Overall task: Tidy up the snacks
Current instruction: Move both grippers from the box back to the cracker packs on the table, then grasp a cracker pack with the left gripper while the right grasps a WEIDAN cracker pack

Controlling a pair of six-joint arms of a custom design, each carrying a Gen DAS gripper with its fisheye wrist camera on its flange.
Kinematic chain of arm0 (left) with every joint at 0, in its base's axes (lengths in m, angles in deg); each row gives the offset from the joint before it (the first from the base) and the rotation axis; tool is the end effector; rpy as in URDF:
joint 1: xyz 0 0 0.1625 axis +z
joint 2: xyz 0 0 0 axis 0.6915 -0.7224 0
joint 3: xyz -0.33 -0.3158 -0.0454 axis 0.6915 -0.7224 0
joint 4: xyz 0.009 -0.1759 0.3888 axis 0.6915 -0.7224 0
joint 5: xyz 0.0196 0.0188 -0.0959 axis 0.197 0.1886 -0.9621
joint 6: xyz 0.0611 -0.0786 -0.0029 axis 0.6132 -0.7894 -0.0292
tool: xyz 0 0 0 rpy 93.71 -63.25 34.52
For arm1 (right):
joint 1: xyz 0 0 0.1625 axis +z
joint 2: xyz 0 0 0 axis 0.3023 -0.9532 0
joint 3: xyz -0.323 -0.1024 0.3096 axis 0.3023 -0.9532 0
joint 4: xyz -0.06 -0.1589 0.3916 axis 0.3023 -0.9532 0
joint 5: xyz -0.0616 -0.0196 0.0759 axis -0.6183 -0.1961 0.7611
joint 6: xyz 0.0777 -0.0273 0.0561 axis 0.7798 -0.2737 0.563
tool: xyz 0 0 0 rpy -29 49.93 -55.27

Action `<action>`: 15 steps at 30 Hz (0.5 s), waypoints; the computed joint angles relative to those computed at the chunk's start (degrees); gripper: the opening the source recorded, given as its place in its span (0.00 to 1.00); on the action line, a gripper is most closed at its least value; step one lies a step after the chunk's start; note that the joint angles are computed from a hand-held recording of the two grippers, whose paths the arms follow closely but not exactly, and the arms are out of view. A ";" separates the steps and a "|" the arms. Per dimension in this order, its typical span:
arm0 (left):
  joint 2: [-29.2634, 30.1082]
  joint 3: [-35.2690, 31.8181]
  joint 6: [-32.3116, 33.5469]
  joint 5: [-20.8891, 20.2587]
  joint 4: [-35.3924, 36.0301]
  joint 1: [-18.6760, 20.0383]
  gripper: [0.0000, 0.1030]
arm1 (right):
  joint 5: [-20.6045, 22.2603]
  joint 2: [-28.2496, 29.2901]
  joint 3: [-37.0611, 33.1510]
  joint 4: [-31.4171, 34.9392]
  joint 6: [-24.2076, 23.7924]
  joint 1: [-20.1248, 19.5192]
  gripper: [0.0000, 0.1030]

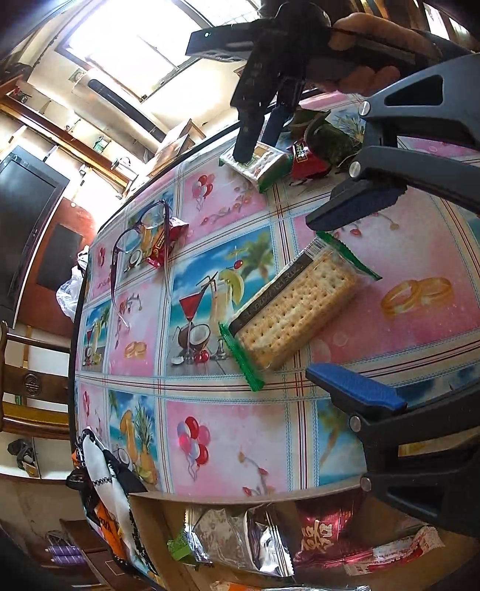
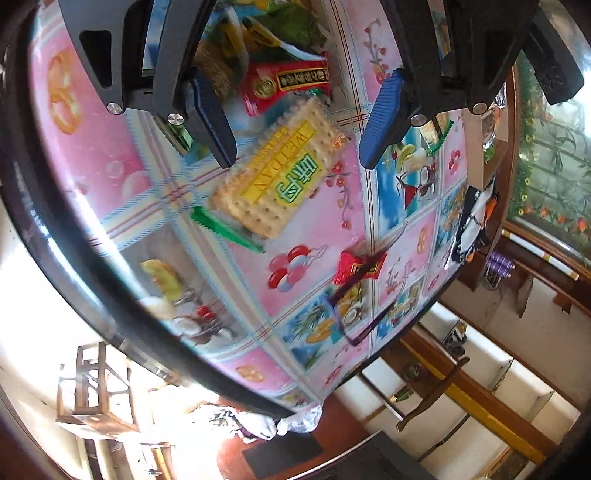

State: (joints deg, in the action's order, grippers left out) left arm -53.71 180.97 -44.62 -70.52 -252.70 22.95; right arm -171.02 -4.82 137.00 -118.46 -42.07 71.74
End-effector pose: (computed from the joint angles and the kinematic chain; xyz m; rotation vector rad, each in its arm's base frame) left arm -0.1035 -0.6857 0.1256 0.5108 2.6603 -0.5692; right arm 0.0902 -0.6676 0.1415 -0.2385 -2.6586 0.8709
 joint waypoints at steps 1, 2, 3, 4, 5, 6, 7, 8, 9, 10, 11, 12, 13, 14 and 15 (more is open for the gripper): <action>0.07 -0.08 -0.15 0.22 -0.03 0.04 0.71 | -1.41 0.83 -1.02 0.49 -0.72 0.18 0.71; 0.10 -0.15 -0.29 0.40 -0.02 0.07 0.71 | -3.23 2.19 -1.95 -1.41 -2.32 0.90 0.71; 0.16 -0.25 -0.48 0.55 -0.10 0.11 0.71 | -5.20 3.39 -2.89 -2.67 -3.94 1.65 0.71; 0.18 -0.32 -0.72 0.64 -0.27 0.20 0.71 | -8.91 5.05 -4.57 -3.14 -6.31 2.73 0.71; 0.20 -0.41 -0.91 0.73 -0.28 0.26 0.71 | -13.42 7.17 -6.75 -3.28 -9.26 3.92 0.71; 0.24 -0.55 -1.20 0.88 -0.27 0.35 0.71 | -16.90 9.28 -8.88 -3.29 -12.34 4.71 0.71; 0.33 -0.69 -1.44 1.03 -0.26 0.42 0.71 | -19.62 11.23 -10.76 -3.60 -15.31 5.30 0.71; 0.40 -0.80 -1.67 1.16 -0.23 0.45 0.71 | -23.70 13.99 -13.12 -5.33 -20.12 6.13 0.71; 0.46 -0.90 -1.84 1.27 -0.20 0.47 0.71 | -25.39 15.44 -14.02 -8.13 -23.63 6.71 0.71; 0.53 -0.98 -1.84 1.41 -0.30 0.46 0.71 | -25.66 15.81 -14.21 -8.90 -25.01 6.90 0.64; 0.62 -1.00 -1.78 1.63 -0.53 0.42 0.71 | -24.57 15.43 -13.67 -8.72 -25.42 6.87 0.54; 0.69 -0.99 -1.76 1.82 -0.84 0.37 0.71 | -23.25 14.66 -12.84 -7.66 -25.33 6.77 0.50; 0.71 -0.94 -1.82 1.98 -1.12 0.32 0.71 | -22.46 14.03 -12.16 -6.97 -25.05 6.69 0.47; 0.70 -0.93 -1.89 1.99 -1.19 0.30 0.71 | -21.57 13.38 -11.33 -6.43 -24.87 6.62 0.47; 0.73 -0.99 -2.04 1.94 -1.14 0.34 0.71 | -20.08 12.89 -10.38 -6.27 -25.21 6.60 0.47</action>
